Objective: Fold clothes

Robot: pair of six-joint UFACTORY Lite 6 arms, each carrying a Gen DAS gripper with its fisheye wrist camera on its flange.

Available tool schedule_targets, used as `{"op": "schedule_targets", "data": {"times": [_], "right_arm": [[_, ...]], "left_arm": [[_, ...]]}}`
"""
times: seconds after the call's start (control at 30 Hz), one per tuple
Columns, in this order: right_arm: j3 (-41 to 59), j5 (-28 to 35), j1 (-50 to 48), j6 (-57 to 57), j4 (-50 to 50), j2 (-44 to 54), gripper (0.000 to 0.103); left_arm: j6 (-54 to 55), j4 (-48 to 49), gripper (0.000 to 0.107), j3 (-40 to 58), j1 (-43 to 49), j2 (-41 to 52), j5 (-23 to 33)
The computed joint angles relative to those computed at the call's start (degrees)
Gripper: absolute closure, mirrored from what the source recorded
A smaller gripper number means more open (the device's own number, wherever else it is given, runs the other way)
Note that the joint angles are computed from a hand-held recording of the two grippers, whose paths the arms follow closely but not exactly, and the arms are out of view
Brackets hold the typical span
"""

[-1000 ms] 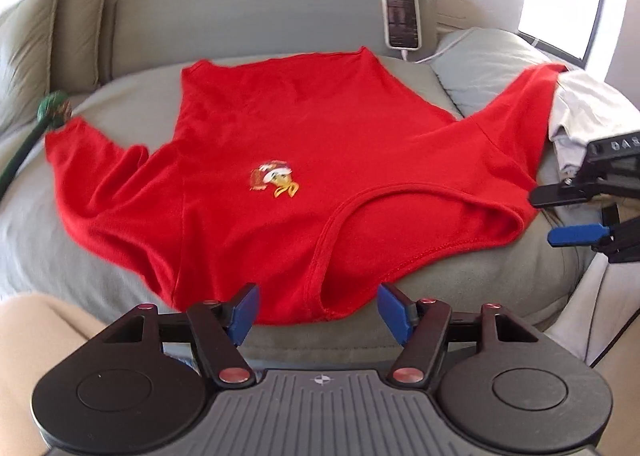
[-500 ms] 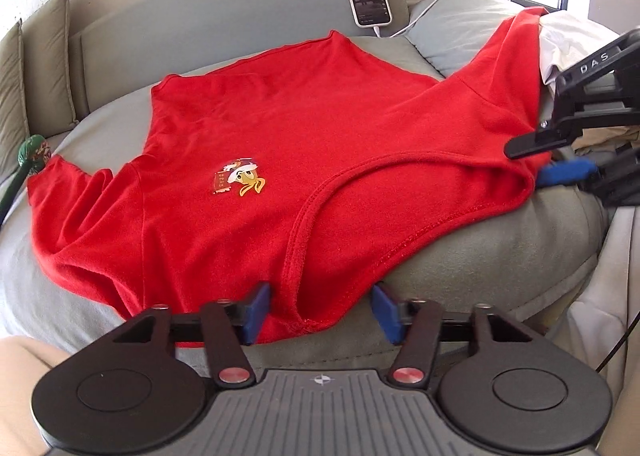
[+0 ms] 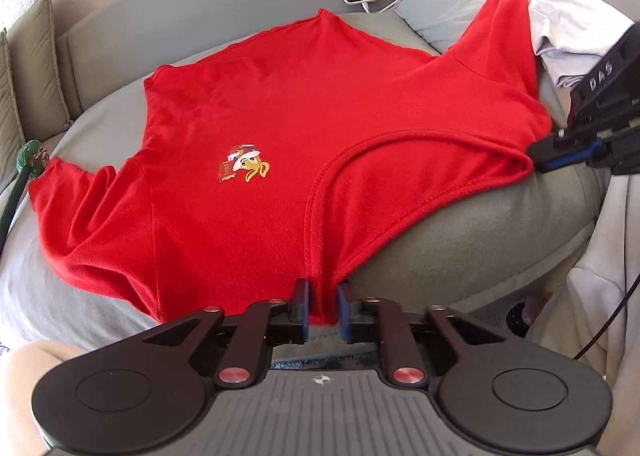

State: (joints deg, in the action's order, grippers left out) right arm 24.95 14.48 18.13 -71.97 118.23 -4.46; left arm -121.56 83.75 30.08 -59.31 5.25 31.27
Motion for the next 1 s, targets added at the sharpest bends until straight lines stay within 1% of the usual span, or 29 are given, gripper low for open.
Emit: {"op": "schedule_targets", "data": {"times": [0.07, 0.17, 0.2, 0.23, 0.3, 0.37, 0.4, 0.43, 0.53, 0.63, 0.7, 0.77, 0.87, 0.93, 1.0], "right_arm": [[-0.4, -1.8, 0.0, 10.5, -12.0, -4.0, 0.097], [-0.7, -2.3, -0.5, 26.1, -30.0, -11.2, 0.094], [-0.3, -1.7, -1.3, 31.3, -36.0, -13.5, 0.086], [0.6, -0.8, -2.3, 36.7, -42.0, -15.4, 0.072], [3.5, 1.2, -4.4, 47.4, -54.0, -18.9, 0.058], [7.7, 3.5, -7.0, 56.7, -65.0, -21.0, 0.058], [10.3, 5.2, -9.0, 58.6, -67.7, -21.4, 0.057], [12.9, 6.5, -11.1, 58.4, -67.9, -21.1, 0.054], [21.1, 10.1, -17.7, 54.7, -65.5, -19.1, 0.053], [30.1, 12.5, -24.2, 49.4, -62.7, -13.1, 0.053], [36.9, 14.1, -28.9, 45.1, -58.3, -6.3, 0.053], [44.5, 13.6, -31.7, 47.3, -58.5, 1.9, 0.052], [55.6, 10.0, -34.4, 51.0, -58.8, 14.6, 0.052], [64.7, 6.9, -35.2, 55.9, -63.5, 23.8, 0.052], [74.4, 5.3, -35.9, 67.1, -74.6, 33.0, 0.052]], "left_arm": [[3.7, -3.7, 0.064, -1.5, 0.7, -4.5, -2.7], [7.3, -7.9, 0.055, -4.3, 2.5, -13.2, -5.2], [8.2, -9.1, 0.05, -4.6, 3.1, -15.5, -4.9], [9.2, -10.3, 0.047, -4.7, 3.7, -17.8, -4.6], [11.0, -11.9, 0.043, -4.2, 4.7, -21.4, -3.1], [13.3, -13.5, 0.04, -2.9, 6.6, -24.1, -2.4], [14.6, -14.6, 0.039, -2.3, 8.0, -25.4, -2.8], [15.7, -15.8, 0.039, -1.7, 9.4, -26.5, -3.2], [17.9, -19.3, 0.039, 0.0, 14.1, -28.4, -6.3], [12.4, -17.4, 0.036, 2.0, 17.4, -27.3, -9.3], [5.3, -12.3, 0.035, 3.9, 18.6, -24.5, -11.6], [-3.3, -5.2, 0.035, 6.5, 19.5, -20.6, -13.8], [-12.8, 4.0, 0.034, 12.2, 20.2, -12.6, -17.1], [-20.0, 11.4, 0.034, 16.8, 20.5, -6.6, -19.3], [-26.5, 18.5, 0.034, 21.3, 20.1, -1.0, -20.3]]}}
